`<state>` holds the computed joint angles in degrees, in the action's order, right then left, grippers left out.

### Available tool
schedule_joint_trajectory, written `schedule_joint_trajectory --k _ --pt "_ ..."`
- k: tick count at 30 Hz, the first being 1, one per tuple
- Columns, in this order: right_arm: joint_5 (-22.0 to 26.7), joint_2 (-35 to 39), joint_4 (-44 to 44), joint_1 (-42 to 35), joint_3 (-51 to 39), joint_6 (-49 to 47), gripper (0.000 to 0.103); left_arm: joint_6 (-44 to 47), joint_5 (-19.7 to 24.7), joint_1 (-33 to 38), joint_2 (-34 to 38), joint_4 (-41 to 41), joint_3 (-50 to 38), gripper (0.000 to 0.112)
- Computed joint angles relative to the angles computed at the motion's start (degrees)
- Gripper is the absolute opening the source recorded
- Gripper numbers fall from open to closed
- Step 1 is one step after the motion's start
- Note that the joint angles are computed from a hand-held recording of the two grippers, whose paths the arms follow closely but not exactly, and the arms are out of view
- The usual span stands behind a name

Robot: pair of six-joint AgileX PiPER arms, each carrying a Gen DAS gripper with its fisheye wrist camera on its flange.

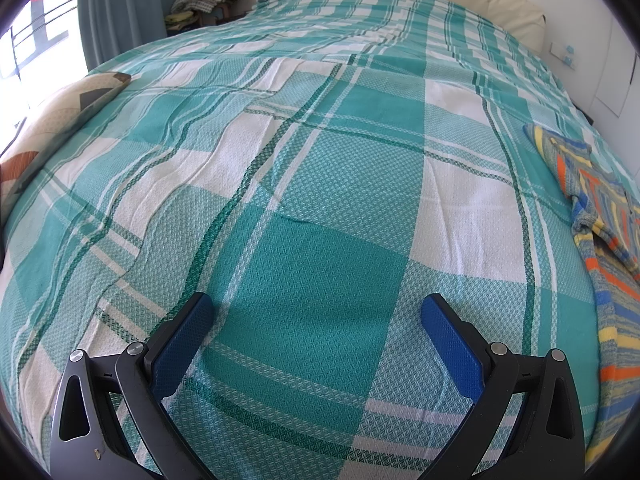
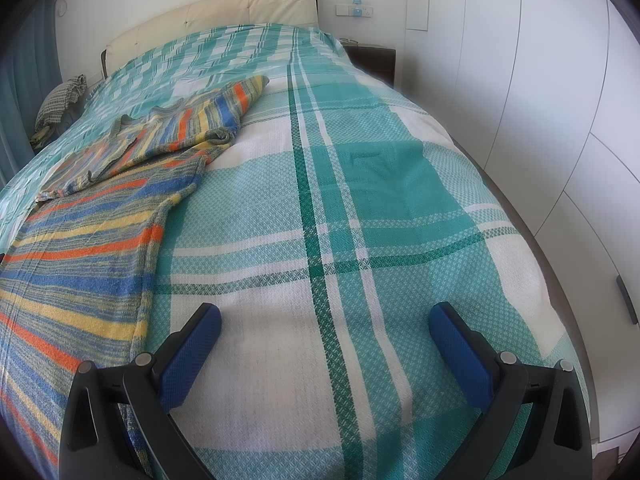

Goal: Fold small clothes

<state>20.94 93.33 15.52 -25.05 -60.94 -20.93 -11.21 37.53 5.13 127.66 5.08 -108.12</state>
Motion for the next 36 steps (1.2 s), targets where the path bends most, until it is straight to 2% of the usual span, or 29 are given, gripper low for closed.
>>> schedule_joint_trajectory --k 36 --pt "-0.2 0.1 -1.5 0.2 -0.1 1.4 0.103 -0.1 -0.1 0.0 0.0 0.1 0.1 0.103"
